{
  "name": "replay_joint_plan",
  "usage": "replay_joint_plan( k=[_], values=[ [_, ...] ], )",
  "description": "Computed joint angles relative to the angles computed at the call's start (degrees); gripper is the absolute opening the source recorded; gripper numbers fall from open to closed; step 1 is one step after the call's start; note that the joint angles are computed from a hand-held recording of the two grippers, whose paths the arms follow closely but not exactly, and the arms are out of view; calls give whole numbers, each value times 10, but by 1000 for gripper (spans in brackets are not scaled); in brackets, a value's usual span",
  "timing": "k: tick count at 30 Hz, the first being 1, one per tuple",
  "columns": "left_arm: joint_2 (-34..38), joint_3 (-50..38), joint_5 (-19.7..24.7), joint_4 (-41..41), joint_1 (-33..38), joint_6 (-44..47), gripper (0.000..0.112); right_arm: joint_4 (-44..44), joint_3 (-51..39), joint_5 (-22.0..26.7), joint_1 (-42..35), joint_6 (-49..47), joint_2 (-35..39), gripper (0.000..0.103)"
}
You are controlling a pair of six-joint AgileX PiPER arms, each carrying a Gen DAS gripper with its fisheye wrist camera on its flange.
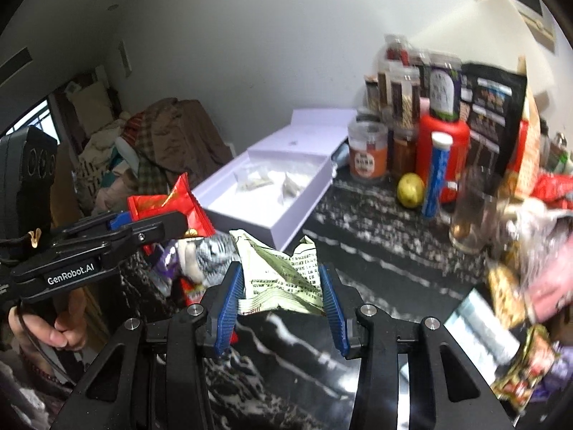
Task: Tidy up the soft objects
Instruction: 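Lift both packets and carry them over the white box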
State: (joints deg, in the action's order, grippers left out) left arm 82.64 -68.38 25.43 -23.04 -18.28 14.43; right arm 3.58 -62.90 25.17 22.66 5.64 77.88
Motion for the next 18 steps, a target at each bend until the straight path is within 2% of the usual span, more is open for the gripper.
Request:
replay_joint_plan(
  k=[9,18],
  values=[
    [33,-74,-14,49,6,-29,40,-5,-99,6,-7,-36,43,43],
    [90,-155,-13,43,40,-11,40,73,-211,12,-25,-132,124,43]
  ],
)
